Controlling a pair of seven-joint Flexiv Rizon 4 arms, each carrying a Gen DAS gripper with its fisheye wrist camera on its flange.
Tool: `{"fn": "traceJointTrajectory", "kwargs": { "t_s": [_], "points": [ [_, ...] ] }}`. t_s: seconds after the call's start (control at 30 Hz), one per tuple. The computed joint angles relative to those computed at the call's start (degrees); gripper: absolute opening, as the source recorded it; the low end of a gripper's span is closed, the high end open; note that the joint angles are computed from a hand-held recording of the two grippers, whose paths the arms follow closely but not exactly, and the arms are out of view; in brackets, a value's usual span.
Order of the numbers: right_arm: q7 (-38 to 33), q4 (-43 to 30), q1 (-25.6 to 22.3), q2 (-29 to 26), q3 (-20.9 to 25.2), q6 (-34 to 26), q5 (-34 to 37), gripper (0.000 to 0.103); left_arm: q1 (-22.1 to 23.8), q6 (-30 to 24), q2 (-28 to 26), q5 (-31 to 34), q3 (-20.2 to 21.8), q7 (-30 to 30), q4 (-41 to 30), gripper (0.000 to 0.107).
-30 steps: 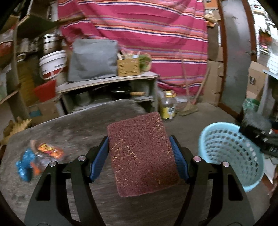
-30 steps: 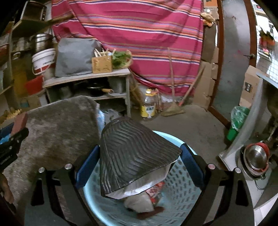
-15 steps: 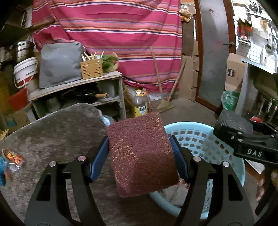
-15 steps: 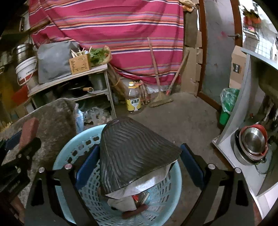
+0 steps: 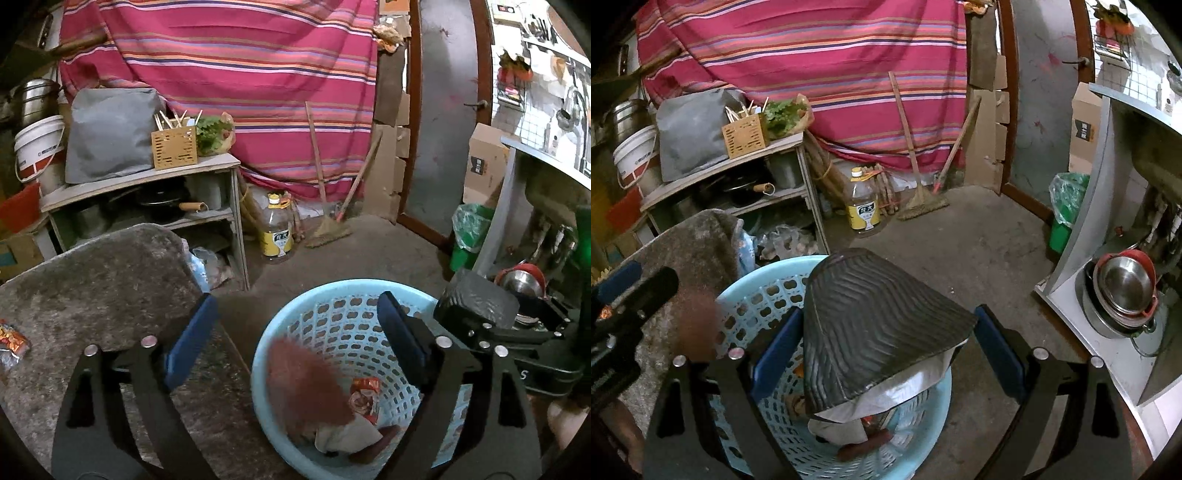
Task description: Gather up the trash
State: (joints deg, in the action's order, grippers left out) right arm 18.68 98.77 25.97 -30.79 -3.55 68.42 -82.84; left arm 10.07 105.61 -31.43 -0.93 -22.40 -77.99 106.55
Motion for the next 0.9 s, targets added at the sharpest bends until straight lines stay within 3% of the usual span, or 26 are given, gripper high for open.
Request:
{"fn": "traceJointTrajectory", "kwargs": {
  "t_s": [0.27, 0.37, 0.4, 0.57, 0.73, 0.9],
  "points": [
    [-1.21, -1.92, 0.84, -1.04, -0.16, 0.85, 0.26, 0.091, -2.59, 2.84, 3.32, -1.36, 8.24, -1.60, 3.16, 0.097],
    [-2.18, -3.49, 2.03, -1.96, -0.10, -0.30, 1.52, 0.093, 0.06, 2.97, 5.13, -0.62, 8.31, -2.44, 5.06, 0.097],
    [-2.83, -3.87, 2.45, -2.22, -0.12, -0.89, 2.36, 0.098, 1.21, 3.05, 5.84, -0.31, 8.31, -2.71, 5.78, 0.097],
    [-7.45, -6.38, 5.12, -3.91, -0.32, -4.74, 8.66, 0.099, 4.20, 4.33, 8.00, 0.55, 10.31, -4.07, 8.20, 0.097],
    [-6.61, -9.27, 7.89, -4.99, -2.18, -3.80, 7.47, 0.099, 8.88, 4.64, 9.13, 1.49, 10.83, -6.01, 9.46, 0.097],
    [-12.00, -16.23, 11.81, -8.84, -2.85, -4.51, 7.52, 0.099, 10.70, 5.34, 9.54, 1.48, 13.99, -6.74, 10.06, 0.097]
  ]
}}
